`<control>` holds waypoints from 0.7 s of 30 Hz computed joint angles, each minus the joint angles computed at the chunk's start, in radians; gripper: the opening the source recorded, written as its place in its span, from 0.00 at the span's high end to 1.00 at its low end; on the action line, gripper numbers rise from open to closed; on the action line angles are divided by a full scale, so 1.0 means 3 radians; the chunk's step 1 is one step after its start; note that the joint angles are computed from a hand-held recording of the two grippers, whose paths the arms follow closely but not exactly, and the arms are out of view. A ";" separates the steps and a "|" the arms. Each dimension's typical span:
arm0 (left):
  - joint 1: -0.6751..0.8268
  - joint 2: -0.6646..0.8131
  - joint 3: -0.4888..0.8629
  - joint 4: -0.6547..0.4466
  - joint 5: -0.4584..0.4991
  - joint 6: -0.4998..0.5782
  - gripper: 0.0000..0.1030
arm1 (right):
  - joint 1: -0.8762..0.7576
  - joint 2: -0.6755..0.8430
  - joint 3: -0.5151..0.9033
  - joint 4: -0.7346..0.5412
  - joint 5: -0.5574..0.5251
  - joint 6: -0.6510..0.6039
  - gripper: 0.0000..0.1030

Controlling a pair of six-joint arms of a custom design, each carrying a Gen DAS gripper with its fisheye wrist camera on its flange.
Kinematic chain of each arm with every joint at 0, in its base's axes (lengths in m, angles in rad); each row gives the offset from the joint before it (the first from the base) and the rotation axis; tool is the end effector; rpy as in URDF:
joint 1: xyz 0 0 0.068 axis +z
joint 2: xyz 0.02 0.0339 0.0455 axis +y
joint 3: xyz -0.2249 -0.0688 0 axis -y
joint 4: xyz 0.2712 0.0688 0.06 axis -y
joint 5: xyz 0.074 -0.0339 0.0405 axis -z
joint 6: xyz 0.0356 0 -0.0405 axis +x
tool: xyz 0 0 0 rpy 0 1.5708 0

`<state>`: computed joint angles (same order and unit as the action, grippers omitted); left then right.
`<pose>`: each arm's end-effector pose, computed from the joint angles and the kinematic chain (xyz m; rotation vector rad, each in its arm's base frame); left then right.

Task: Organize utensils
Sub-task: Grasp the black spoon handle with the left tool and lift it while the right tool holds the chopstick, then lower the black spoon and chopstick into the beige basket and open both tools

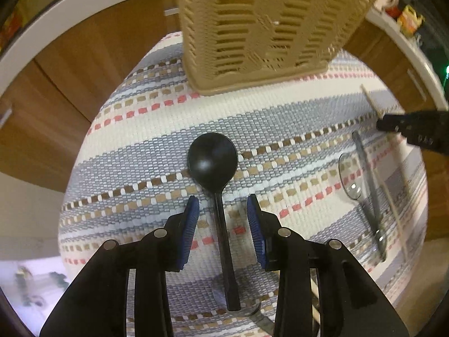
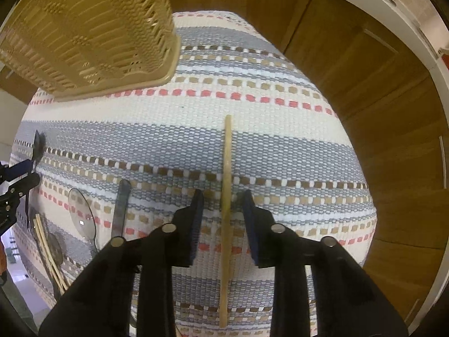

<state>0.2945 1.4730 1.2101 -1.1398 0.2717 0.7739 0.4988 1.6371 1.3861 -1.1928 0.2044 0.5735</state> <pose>0.2838 0.0761 0.2180 0.7090 2.7626 -0.2132 0.2900 0.1497 0.2207 0.1282 2.9213 -0.1628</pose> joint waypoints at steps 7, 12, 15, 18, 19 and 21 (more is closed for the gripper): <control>0.0043 -0.0046 0.0008 -0.0032 0.0077 0.0023 0.97 | 0.0095 -0.0342 -0.0337 0.0368 -0.0038 -0.0085 0.96; 0.0503 -0.0299 0.0025 -0.0174 0.0843 0.0207 0.97 | 0.0255 -0.1231 -0.0863 0.0743 0.0009 -0.0050 0.96; 0.0813 -0.0501 0.0158 -0.0410 0.1330 0.0311 0.97 | 0.0541 -0.1676 -0.1034 0.0930 0.0329 0.0085 0.96; 0.1025 -0.0614 0.0456 -0.0618 0.1920 0.0275 0.97 | 0.0737 -0.1871 -0.0928 0.1124 0.0628 0.0050 0.96; 0.1059 -0.0637 0.0560 -0.0578 0.2111 0.0160 0.97 | 0.0769 -0.1880 -0.0888 0.1244 0.0710 -0.0006 0.96; 0.1081 -0.0692 0.0684 -0.0322 0.2393 -0.0168 0.97 | 0.0799 -0.1852 -0.0777 0.1466 0.0816 -0.0107 0.96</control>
<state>0.6189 1.2655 1.4152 -1.2364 0.9895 0.7236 0.7386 1.0814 1.1530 -0.7530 0.4492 0.5414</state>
